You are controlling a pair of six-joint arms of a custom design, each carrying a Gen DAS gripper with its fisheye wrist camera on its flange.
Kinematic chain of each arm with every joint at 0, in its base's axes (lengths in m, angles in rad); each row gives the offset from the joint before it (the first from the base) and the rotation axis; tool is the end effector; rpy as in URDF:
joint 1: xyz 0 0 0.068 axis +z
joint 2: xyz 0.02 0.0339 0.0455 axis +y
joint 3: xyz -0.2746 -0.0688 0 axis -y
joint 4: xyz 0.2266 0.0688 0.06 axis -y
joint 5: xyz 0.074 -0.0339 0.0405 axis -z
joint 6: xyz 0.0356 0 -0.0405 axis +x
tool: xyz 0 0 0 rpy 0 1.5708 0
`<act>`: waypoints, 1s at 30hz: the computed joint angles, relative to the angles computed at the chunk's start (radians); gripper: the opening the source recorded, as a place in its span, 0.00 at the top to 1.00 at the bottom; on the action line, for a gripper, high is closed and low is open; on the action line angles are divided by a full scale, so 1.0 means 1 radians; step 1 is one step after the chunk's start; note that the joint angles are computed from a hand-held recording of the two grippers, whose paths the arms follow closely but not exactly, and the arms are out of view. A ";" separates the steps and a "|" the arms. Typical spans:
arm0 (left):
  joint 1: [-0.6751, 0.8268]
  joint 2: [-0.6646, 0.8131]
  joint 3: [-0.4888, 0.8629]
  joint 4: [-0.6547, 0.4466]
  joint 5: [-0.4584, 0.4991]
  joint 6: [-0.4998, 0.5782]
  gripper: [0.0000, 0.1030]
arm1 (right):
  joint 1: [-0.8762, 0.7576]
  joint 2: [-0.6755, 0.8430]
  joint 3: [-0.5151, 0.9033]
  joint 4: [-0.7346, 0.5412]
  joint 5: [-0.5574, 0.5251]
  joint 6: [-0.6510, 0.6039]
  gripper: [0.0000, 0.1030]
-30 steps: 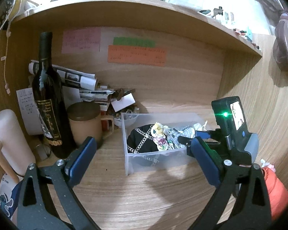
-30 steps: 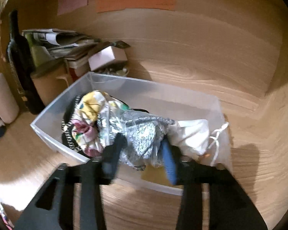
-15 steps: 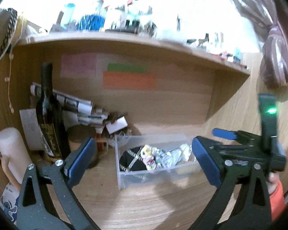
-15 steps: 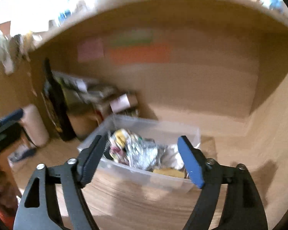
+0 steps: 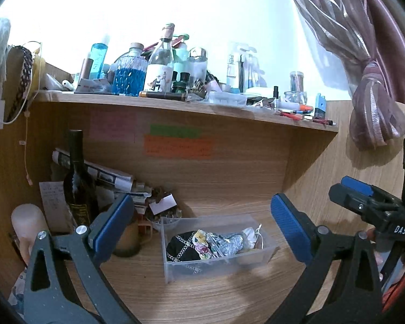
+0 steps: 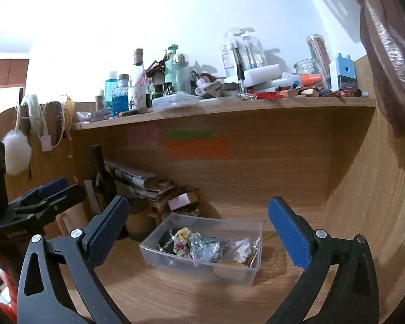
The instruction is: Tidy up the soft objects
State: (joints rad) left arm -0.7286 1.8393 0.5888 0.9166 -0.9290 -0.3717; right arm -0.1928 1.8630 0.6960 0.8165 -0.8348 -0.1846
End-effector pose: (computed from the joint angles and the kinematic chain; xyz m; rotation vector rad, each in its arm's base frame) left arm 0.2512 -0.1859 0.1508 -0.2889 1.7454 0.0918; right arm 0.3341 -0.0383 0.1580 -0.5365 1.7558 0.5338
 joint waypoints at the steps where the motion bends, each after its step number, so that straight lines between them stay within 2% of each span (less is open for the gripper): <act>1: -0.004 -0.004 0.002 -0.012 -0.001 -0.004 0.00 | -0.002 -0.002 -0.005 0.002 -0.001 0.001 0.00; 8: -0.018 -0.003 0.019 -0.066 -0.009 -0.018 0.00 | -0.020 0.001 -0.023 0.012 -0.018 0.004 0.00; 19: -0.035 0.016 0.036 -0.065 -0.044 -0.006 0.00 | -0.026 -0.002 -0.046 0.024 -0.036 -0.010 0.00; 30: -0.028 0.012 0.032 -0.064 -0.030 -0.005 0.00 | -0.027 -0.005 -0.060 0.030 -0.036 -0.011 0.00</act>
